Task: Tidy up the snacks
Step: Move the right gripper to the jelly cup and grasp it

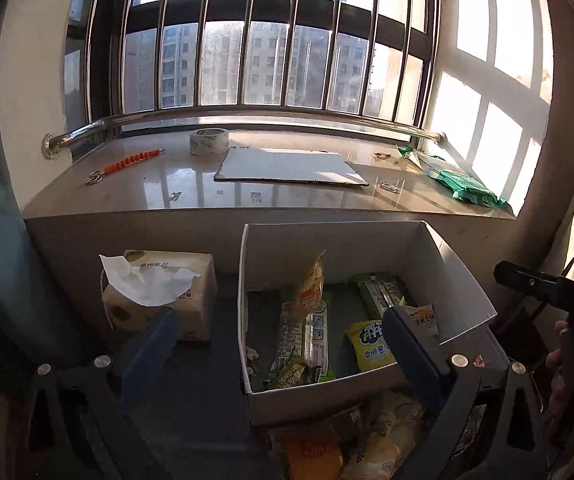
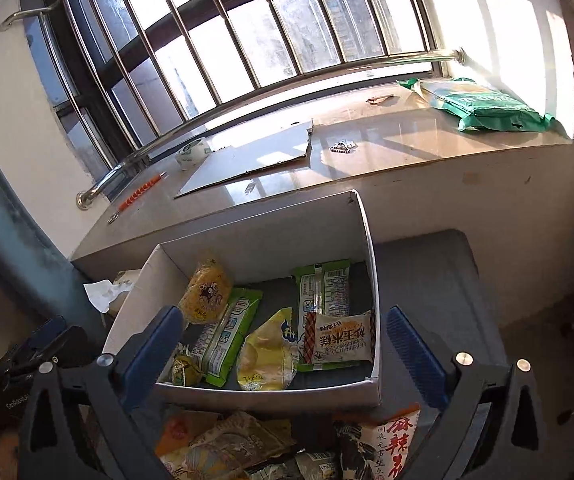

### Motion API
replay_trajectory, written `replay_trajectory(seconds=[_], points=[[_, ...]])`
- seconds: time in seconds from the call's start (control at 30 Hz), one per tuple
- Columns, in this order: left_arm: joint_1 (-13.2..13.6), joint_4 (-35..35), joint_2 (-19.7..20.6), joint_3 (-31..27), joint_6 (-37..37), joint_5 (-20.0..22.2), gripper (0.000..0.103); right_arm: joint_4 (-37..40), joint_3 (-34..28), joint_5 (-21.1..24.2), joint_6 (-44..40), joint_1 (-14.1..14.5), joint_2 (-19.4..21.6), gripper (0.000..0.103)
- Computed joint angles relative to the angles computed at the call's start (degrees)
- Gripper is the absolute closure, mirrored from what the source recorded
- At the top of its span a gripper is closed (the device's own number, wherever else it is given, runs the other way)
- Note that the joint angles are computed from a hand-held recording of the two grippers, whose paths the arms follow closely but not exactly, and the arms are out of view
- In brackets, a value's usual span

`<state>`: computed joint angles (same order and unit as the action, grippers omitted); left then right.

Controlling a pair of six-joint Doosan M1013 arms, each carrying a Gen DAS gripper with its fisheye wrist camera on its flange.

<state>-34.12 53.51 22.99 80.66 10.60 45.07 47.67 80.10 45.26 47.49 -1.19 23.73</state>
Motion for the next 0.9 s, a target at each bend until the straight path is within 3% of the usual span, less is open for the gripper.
replay_trajectory(seconds=[0.17, 0.27, 0.4, 0.57, 0.63, 0.77, 0.9], points=[[-3.81, 6.65, -2.82, 2.74, -2.97, 4.34, 0.0, 1.98, 4.34, 0.48, -5.63, -1.52, -4.45, 0.0], [-6.37, 8.63, -4.95, 4.89, -3.82, 3.5, 0.0, 7.52, 7.38, 4.98, -14.5, -3.56, -7.58, 0.0], [-10.43, 10.87, -7.2, 7.49, -3.74, 4.18, 0.0, 11.31, 13.86, 3.4, -25.26, -5.56, -13.51, 0.0], [-15.4, 16.54, -10.46, 12.75, -9.3, 4.76, 0.0, 17.26, 21.29, 5.0, -35.21, -8.92, -18.25, 0.0], [-17.29, 18.95, -11.2, 14.62, -13.03, 5.97, 0.0, 18.2, 24.54, 2.45, -36.9, -9.72, -20.33, 0.0], [-19.87, 21.96, -12.07, 17.83, -19.97, 6.28, 0.0, 23.86, 30.91, 3.42, -40.9, -13.27, -22.9, 0.0], [-21.17, 22.26, -12.02, 19.04, -22.63, 6.7, 0.0, 23.13, 34.34, 6.52, -39.11, -15.85, -22.32, 0.0]])
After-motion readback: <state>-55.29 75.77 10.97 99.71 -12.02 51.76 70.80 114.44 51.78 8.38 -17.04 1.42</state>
